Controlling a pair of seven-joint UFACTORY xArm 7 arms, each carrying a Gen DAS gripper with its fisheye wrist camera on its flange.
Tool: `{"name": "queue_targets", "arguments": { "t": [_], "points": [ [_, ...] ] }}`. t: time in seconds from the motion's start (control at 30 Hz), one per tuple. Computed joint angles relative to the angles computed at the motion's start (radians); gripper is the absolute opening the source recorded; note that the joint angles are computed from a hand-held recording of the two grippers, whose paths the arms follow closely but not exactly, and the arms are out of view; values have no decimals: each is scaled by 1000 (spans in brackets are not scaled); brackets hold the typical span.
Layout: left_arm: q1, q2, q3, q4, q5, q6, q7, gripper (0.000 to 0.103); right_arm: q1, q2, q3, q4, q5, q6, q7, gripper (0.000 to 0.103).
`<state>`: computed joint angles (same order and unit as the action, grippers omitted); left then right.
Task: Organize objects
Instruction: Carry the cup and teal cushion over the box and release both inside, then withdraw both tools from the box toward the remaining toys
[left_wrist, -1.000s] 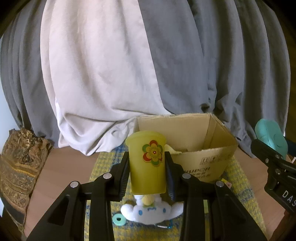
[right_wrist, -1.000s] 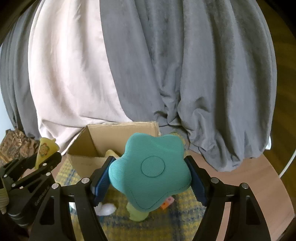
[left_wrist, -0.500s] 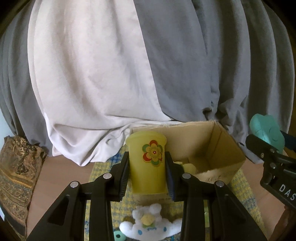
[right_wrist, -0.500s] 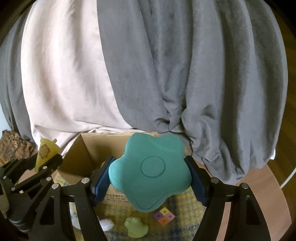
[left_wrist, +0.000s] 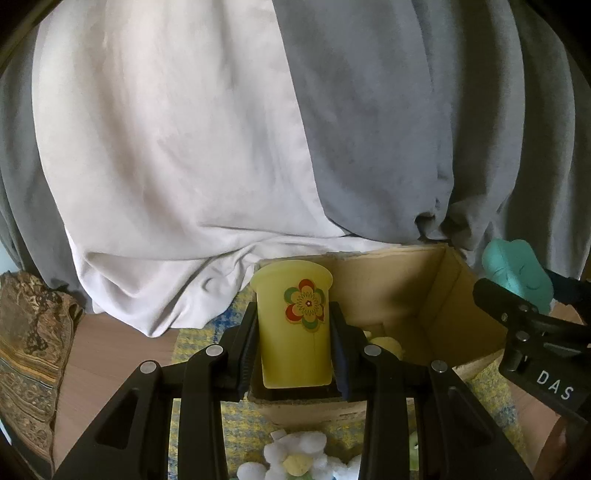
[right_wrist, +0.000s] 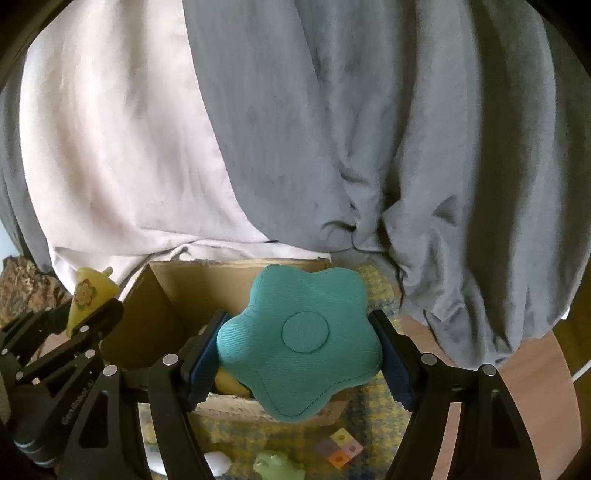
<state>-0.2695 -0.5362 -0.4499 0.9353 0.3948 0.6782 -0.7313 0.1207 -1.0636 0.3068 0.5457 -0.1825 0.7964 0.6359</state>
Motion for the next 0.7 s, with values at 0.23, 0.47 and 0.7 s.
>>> {"name": "queue_targets", "arguments": {
  "t": [0.23,0.47,0.7],
  "points": [
    [-10,50,13,27,-4,14,19,35,-19,39,0,11,-15,-16,6,80],
    [5,42,0,31,43,31,-29,77,-33,36,7,20,-29,0,21,94],
    [0,18,-1,15,45,54,-41,79,-28,5,16,12,-34,23,35,94]
  ]
}}
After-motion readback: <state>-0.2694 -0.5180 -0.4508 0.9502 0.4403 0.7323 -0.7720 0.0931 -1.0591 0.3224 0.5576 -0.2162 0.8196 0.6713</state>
